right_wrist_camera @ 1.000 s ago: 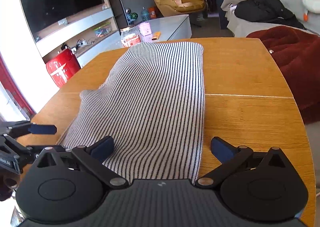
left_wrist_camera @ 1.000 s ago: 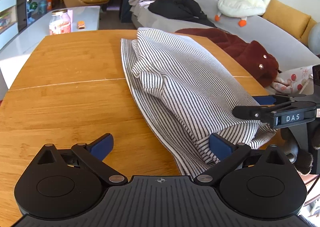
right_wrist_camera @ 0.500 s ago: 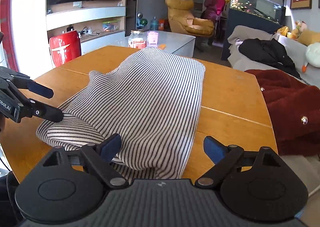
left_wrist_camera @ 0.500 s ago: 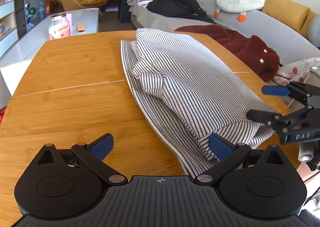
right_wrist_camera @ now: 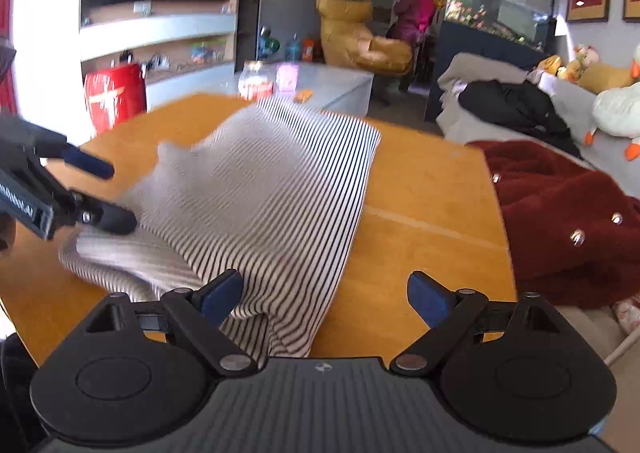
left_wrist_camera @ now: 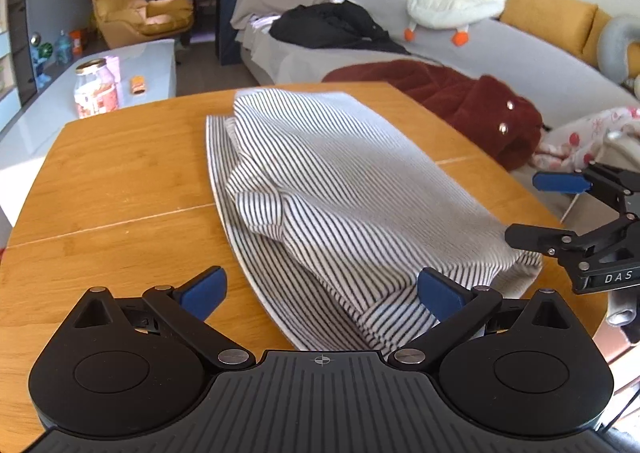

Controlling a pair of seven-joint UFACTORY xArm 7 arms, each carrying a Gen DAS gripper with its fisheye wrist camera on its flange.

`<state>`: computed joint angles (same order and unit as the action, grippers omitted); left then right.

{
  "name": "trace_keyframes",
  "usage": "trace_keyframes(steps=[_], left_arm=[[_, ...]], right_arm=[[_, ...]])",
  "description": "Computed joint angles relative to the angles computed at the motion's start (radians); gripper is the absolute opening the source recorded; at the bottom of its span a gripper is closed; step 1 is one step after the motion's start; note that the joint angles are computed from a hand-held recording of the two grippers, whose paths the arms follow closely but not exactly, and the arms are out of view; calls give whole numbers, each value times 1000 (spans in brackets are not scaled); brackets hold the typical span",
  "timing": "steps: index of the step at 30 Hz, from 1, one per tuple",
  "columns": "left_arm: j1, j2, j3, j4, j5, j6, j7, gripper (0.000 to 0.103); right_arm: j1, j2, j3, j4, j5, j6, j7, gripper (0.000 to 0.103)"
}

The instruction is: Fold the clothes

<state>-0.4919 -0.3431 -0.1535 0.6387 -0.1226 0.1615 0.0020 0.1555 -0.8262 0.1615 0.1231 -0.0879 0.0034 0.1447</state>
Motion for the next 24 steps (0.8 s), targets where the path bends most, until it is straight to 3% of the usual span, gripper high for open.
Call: trace_keyframes(steps=[2, 5, 11, 13, 15, 17, 19, 22, 24], left_arm=[[18, -8, -20, -29, 30, -25, -7, 103], [-18, -53, 32, -51, -14, -2, 10, 103], [104, -140, -23, -82, 63, 70, -67, 103], [96, -163, -7, -92, 59, 87, -71, 103], [83, -191, 7, -105, 55, 99, -63, 103], [71, -212, 15, -114, 58, 109, -44, 103], [44, -226, 31, -120, 50, 117, -11, 103], [-10, -233, 65, -124, 20, 123, 51, 103], [-42, -220, 79, -122, -2, 121, 94, 103]], right_arm=[[13, -24, 1, -12, -6, 9, -7, 91], [5, -106, 69, -48, -59, -74, -44, 91], [276, 15, -77, -8, -105, -110, -225, 68], [228, 92, -2, 10, -94, -154, -225, 68], [98, 125, 147, 13, -89, -214, -214, 68], [80, 135, 167, 20, -66, -221, -201, 66], [138, 148, 88, 34, -53, -198, -176, 63], [340, 159, -182, 55, -12, -148, -163, 62], [407, 146, -266, 56, 16, -131, -166, 62]])
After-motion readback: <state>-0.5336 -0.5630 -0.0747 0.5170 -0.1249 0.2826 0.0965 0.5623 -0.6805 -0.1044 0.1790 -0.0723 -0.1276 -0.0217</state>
